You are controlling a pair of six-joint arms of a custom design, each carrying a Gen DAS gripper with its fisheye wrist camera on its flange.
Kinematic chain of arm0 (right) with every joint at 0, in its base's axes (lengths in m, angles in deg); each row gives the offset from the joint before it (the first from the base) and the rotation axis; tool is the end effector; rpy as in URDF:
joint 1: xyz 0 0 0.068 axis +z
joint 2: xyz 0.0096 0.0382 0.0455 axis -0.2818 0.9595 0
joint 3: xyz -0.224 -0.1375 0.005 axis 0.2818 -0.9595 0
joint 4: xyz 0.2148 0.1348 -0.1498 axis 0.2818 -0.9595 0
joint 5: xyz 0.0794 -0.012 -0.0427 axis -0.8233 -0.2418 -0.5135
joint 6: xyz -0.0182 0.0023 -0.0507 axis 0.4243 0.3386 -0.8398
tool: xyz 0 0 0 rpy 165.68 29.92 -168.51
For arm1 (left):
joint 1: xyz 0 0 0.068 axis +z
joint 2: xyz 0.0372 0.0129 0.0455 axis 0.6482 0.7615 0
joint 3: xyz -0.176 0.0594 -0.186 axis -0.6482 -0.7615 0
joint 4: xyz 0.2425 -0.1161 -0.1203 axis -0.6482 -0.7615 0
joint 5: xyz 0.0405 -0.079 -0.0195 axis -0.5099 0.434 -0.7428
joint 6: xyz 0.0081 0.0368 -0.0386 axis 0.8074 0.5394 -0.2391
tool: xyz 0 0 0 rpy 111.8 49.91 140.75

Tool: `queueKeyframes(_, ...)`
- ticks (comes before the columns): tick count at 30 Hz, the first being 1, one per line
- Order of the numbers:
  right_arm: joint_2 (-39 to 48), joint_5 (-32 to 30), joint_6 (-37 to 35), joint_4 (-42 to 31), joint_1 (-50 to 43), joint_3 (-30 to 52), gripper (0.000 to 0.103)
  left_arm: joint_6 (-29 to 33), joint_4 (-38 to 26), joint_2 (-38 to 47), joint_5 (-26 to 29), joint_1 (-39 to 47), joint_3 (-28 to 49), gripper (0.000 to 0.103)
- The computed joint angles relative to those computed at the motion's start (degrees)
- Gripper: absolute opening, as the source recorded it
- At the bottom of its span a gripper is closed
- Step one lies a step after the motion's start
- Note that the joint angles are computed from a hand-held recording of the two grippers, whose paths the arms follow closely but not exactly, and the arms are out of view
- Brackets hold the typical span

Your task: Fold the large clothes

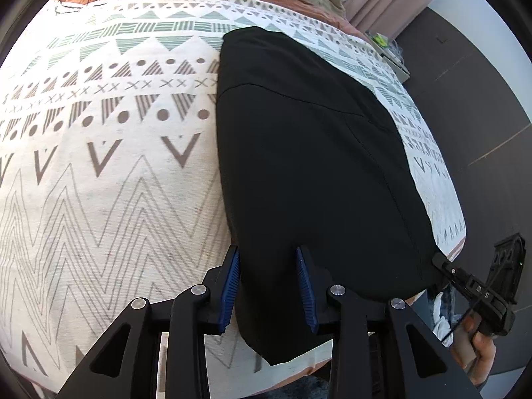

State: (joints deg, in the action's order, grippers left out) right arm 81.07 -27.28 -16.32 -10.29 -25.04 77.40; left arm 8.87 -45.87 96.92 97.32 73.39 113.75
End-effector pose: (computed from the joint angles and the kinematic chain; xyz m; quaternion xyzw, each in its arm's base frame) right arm 0.2498 -0.0153 0.1025 -0.0764 0.9302 0.3010 0.1960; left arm 0.1550 0.0805 0.1676 -0.1777 0.9408 -0.1721 0.2318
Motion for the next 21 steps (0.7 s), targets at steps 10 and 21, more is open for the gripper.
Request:
queueKeyframes(10, 1.5, 2.4, 2.2, 2.7, 0.3, 0.2, 0.013, -2.3, 2.7, 1.1, -0.2, -0.4, 0.1, 0.038)
queueKeyframes(21, 7.9, 0.1, 9.4, 9.5, 0.3, 5.2, 0.063, -3.9, 9.1, 7.7, 4.0, 5.5, 3.9, 0.066)
